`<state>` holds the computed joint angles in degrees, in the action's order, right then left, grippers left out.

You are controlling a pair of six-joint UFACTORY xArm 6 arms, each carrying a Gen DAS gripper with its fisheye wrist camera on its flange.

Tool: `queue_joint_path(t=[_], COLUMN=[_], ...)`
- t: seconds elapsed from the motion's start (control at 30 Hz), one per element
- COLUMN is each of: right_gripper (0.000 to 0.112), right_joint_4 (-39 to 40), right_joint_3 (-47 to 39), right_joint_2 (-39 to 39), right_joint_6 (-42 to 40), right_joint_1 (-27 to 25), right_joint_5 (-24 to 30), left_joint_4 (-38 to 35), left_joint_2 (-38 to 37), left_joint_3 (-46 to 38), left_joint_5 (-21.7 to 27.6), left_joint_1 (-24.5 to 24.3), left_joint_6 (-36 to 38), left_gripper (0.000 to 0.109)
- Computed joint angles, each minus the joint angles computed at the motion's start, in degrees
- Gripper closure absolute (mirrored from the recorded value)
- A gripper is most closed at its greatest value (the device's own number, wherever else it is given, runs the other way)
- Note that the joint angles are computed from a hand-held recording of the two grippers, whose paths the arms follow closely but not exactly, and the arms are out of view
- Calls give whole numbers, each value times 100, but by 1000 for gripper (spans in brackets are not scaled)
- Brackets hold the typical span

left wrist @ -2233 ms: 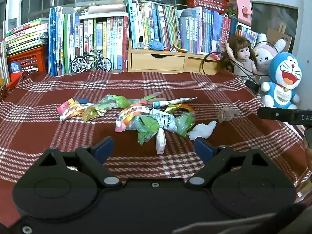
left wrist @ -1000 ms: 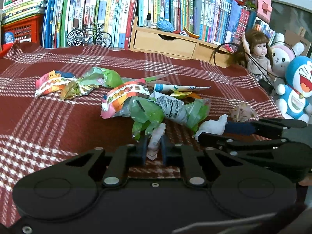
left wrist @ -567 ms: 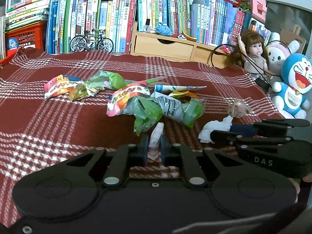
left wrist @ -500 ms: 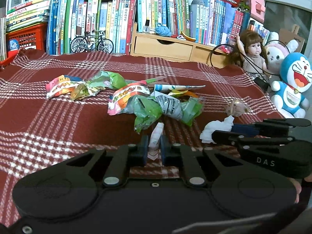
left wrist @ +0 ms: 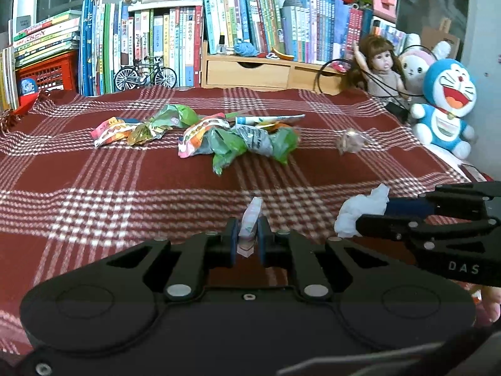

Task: Collect trash
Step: 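Close left tool on white tube cap while right tool grasps white tissue, then carry cap and tissue past the table edge and open both tools over bin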

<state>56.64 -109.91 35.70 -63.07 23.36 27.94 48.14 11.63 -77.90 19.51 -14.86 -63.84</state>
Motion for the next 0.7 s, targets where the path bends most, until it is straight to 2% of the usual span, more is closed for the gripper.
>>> queue_joint_path(t=[0.13,0.27,0.5,0.6,0.7], right_gripper=[77,77,77,77,77], right_joint_4=[616,735,-25,-347,-617], right_joint_3=[994,1732,2611,2737,2859], right_joint_2=[-734,-1295,-1797,-1765,-1706], right_joint_6=[-737,-1110,-954,-665,-493], right_joint_1=[0,-25,13,30,71], right_joint_5=[107,353,726,889,895], left_joint_4=[-35,-478,-1709,-2324,-2641], left_joint_2=[-531,-1100,-1650,-1654,-1517], left_joint_3=[609,1325,2232,2431,2477], left_joint_5=[-101,-317,-241,-117,23], left_joint_1=[-113,-270,-607,-707,-745], left_joint_6=[78,591,1662,2158,2378], left_gripper=[97,97,97,97,97])
